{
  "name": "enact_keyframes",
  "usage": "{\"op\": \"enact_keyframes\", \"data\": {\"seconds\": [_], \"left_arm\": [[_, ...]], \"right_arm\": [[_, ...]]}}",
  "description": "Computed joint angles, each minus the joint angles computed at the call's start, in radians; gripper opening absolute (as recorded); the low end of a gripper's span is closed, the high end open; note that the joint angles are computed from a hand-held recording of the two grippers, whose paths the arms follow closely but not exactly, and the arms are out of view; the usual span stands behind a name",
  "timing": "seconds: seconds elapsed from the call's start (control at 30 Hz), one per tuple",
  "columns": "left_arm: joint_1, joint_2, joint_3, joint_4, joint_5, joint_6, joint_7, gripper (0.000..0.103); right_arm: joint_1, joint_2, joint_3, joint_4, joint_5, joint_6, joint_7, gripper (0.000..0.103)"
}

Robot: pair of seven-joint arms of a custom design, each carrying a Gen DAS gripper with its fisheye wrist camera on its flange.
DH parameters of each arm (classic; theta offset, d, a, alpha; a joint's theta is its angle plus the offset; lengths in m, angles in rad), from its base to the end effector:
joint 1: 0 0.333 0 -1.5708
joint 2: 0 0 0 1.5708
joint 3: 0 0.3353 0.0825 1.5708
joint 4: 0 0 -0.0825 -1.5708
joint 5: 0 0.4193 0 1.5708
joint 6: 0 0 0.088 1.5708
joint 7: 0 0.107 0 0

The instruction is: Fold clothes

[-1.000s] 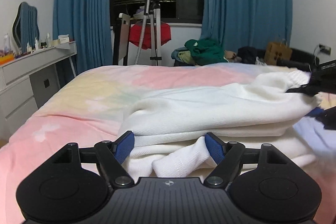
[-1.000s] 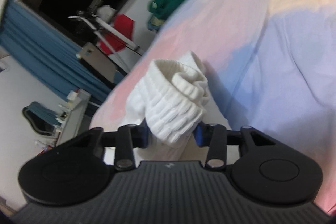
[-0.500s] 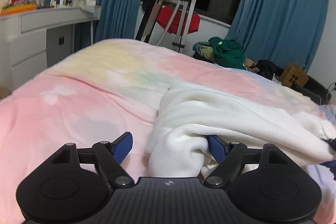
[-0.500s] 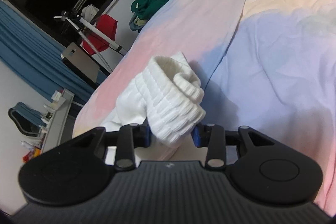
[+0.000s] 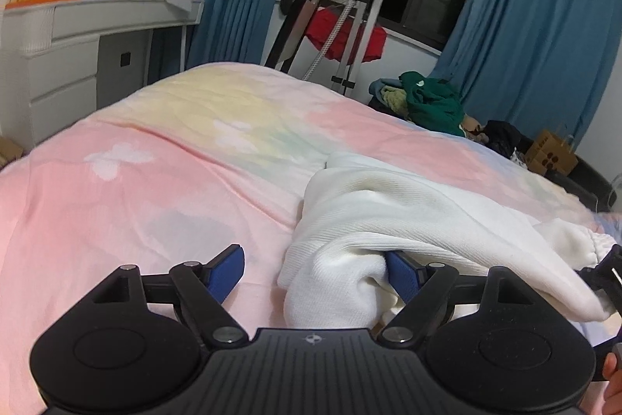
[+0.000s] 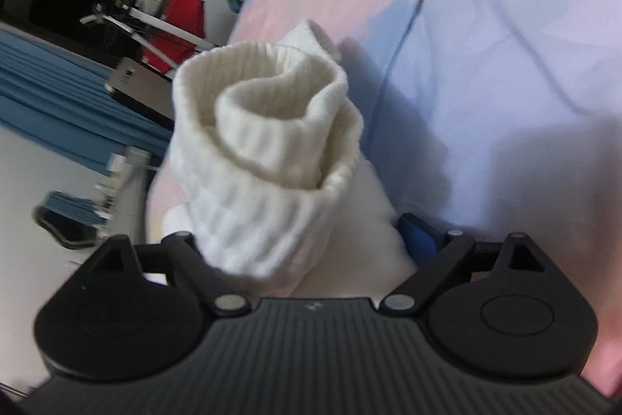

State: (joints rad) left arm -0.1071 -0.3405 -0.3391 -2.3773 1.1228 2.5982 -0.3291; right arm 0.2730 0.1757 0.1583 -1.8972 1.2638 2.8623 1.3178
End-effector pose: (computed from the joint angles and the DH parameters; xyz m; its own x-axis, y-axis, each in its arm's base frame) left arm 0.4461 -0.2435 0.4959 0.4067 -0.8718 0.2730 -0.4143 -0.4424 -0.7954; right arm 0.6293 0.2258 0.4726 -0.1075 -0.5993 -0.7933 -0.7808 0.5449 -0.3058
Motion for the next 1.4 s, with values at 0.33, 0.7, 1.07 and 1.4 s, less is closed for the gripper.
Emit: {"op": "enact_keyframes", "data": {"seconds": [0.33,0.7,1.07,1.4], "left_arm": [[0.043,-0.071,0.05,-0.084,-0.09,0.254,-0.027,0.08],[0.44,-0.042,-0.149,-0.082,0.07,0.68,-0.348,0.103],[0.414,0.167,-0.106,-0.064,-0.17,0.849,-0.065,0.103],[0.373,0.235,-0.098,-0.082,-0.413,0.905,0.203,0.095]], "right_arm": [[0.035,-0.027,-0.02,-0.032,-0.206,0.017,0.09,0.056],[0.036,-0.08,-0.002,-0.072,-0.122,0.081,0.021,0.041],[0.041,-0.04,-0.028,-0.059,-0.296,0.029,0.295,0.085],[0.026,-0.009,0.007,-0.037,-0.237,0.052,0.218,0.063]]}}
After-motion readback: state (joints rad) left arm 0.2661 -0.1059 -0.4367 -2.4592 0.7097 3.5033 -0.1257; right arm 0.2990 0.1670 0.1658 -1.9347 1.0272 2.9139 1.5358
